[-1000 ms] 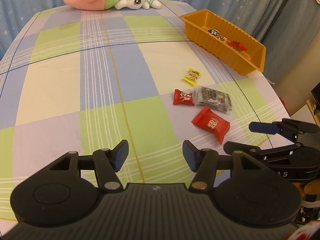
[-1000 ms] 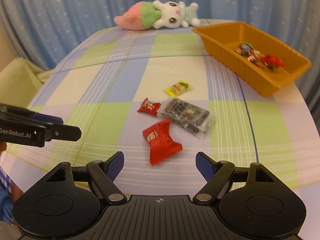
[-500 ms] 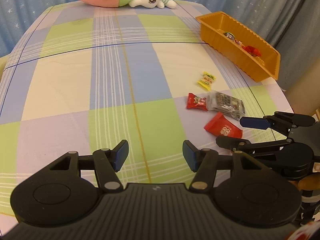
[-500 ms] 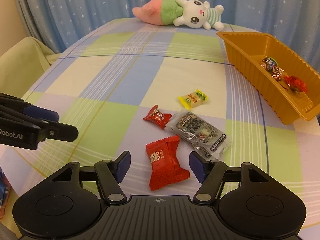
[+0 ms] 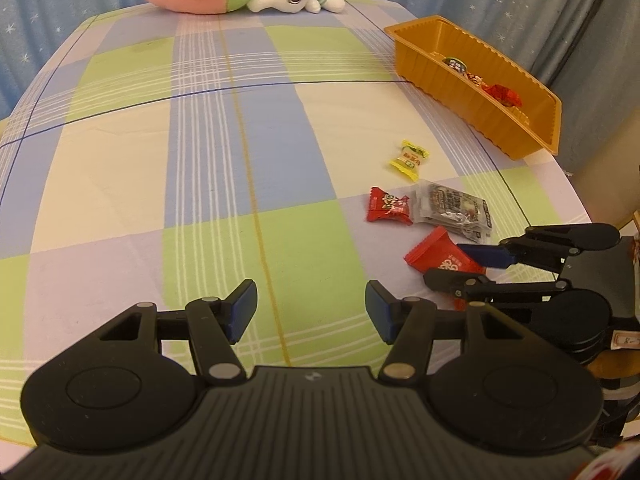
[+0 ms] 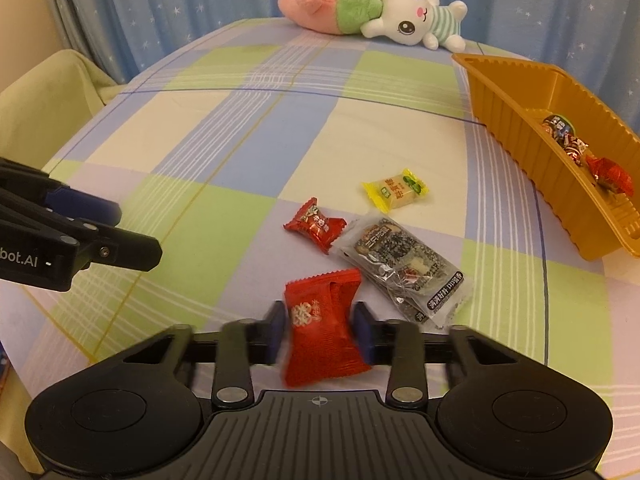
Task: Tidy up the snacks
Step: 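Grasp the large red candy wrapper with the right gripper, then grasp the small red candy with the left gripper while the right holds its candy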
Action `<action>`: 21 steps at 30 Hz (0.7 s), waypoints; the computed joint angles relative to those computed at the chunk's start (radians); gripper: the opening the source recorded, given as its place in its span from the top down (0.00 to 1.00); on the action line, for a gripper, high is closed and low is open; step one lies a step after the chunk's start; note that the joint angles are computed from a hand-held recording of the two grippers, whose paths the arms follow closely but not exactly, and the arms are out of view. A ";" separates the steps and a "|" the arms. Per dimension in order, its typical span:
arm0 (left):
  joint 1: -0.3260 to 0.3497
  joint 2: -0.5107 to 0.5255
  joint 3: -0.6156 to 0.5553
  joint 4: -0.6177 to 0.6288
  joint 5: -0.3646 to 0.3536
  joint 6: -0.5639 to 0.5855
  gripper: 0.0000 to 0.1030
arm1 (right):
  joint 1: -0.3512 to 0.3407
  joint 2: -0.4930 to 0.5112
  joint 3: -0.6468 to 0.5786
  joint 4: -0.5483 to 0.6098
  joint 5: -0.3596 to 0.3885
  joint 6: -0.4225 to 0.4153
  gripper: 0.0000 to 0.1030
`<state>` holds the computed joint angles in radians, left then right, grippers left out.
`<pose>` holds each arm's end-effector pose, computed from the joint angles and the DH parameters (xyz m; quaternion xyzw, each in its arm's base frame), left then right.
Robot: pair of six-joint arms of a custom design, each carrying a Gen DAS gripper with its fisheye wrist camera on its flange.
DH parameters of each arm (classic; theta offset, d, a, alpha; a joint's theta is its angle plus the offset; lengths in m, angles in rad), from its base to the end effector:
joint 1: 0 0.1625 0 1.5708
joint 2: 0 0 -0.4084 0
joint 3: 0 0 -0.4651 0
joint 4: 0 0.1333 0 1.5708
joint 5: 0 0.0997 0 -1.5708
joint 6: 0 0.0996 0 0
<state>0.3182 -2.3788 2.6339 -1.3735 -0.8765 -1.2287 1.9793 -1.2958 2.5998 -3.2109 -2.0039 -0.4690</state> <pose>-0.1388 -0.2532 0.2149 0.0872 0.9154 -0.2453 0.3070 0.2260 -0.2917 0.0544 0.3765 -0.8870 0.1569 0.2167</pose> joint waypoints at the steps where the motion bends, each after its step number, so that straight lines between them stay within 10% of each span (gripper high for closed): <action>1: 0.001 0.003 0.003 -0.011 0.002 0.012 0.45 | -0.004 -0.007 0.003 0.000 0.008 -0.007 0.72; 21: 0.185 0.408 0.006 -0.568 0.081 0.503 0.44 | -0.098 -0.366 0.089 0.092 0.050 0.150 0.74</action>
